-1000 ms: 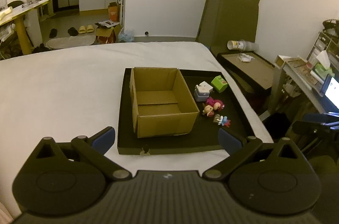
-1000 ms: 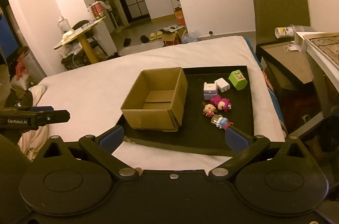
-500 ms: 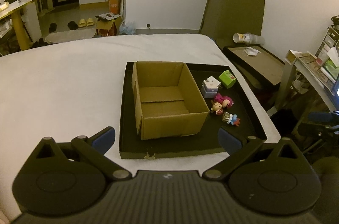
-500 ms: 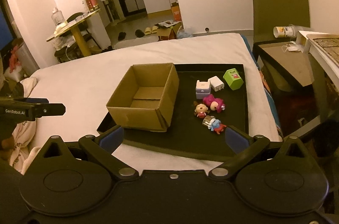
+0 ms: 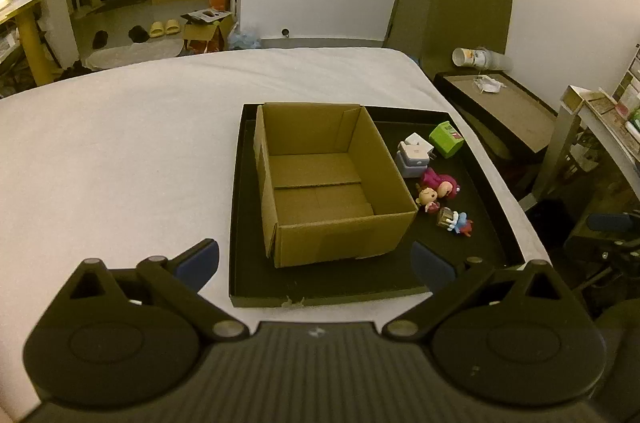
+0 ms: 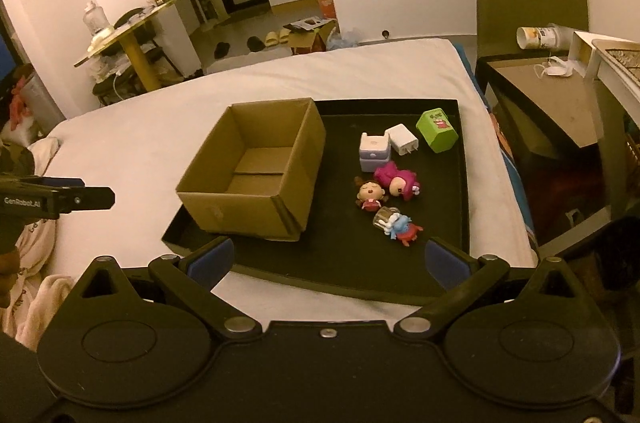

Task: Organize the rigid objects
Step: 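Lower the left gripper onto the cardboard box wall and grip it while the right gripper approaches the toys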

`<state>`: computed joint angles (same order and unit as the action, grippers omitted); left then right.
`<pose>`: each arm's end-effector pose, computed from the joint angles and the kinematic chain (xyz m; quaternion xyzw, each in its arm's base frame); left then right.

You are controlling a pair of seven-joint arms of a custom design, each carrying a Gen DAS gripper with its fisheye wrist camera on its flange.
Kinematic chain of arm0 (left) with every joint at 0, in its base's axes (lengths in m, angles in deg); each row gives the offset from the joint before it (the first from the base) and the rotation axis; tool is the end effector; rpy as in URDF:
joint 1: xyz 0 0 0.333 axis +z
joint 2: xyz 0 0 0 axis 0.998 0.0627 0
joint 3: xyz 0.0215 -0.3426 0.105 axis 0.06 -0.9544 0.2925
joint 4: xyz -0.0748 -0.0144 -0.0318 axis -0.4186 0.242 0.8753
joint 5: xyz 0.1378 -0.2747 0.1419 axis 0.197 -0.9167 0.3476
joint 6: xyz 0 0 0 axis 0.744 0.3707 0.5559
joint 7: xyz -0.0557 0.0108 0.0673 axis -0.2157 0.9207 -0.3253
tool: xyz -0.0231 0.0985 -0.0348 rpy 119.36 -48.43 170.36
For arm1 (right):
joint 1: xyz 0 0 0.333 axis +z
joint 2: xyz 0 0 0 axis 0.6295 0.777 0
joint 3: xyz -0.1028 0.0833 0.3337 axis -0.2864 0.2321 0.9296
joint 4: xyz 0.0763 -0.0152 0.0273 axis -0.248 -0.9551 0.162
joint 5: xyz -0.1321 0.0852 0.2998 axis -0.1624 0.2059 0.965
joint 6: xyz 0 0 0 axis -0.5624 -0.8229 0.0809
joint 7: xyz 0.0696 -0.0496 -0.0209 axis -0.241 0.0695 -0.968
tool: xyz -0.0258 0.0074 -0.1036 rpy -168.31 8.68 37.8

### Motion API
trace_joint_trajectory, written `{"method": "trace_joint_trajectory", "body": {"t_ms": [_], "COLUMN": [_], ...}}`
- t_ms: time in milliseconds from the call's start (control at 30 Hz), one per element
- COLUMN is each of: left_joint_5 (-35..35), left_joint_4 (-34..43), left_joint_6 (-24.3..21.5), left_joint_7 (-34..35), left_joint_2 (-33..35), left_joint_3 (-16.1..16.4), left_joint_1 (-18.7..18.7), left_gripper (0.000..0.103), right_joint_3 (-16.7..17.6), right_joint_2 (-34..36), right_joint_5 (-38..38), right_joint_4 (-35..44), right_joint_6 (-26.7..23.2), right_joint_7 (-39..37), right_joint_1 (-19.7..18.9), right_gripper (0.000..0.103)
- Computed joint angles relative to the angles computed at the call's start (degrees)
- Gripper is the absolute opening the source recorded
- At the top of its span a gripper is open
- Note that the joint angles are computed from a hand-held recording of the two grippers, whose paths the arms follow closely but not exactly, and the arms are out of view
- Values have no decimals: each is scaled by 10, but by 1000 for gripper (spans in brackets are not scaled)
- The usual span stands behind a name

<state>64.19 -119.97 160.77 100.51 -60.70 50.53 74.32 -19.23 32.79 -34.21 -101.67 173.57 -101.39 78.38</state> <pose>0.5508 -0.2631 0.5288 -0.4960 0.7976 -0.3186 0.1276 0.4107 0.4341 0.5113 -0.5836 0.7177 -0.2041 0.3204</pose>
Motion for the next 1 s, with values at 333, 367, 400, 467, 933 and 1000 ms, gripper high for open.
{"method": "trace_joint_trajectory", "body": {"t_ms": [333, 367, 400, 467, 933, 1000], "left_joint_5": [50, 50, 57, 78, 96, 100], "left_joint_4": [57, 63, 68, 75, 152, 163], "left_joint_6": [-28, -32, -33, -32, -63, -65], "left_joint_7": [-37, -37, -41, -54, -90, -101], "left_joint_2": [49, 54, 58, 65, 129, 139], "left_joint_3": [17, 15, 17, 26, 28, 32], "left_joint_1": [-16, -14, -17, -25, -24, -29], "left_gripper": [100, 100, 100, 100, 81, 77], "right_joint_3": [-15, -16, -20, -23, -41, -41], "right_joint_2": [16, 17, 17, 18, 39, 42], "right_joint_5": [15, 16, 10, 3, 3, 8], "right_joint_4": [-10, -12, -14, -17, -13, -12], "right_joint_6": [21, 22, 23, 33, 55, 56], "right_joint_7": [-12, -11, -6, 1, -17, -22], "right_joint_1": [-15, -15, -15, -18, -29, -30], "right_gripper": [102, 102, 102, 101, 95, 95]}}
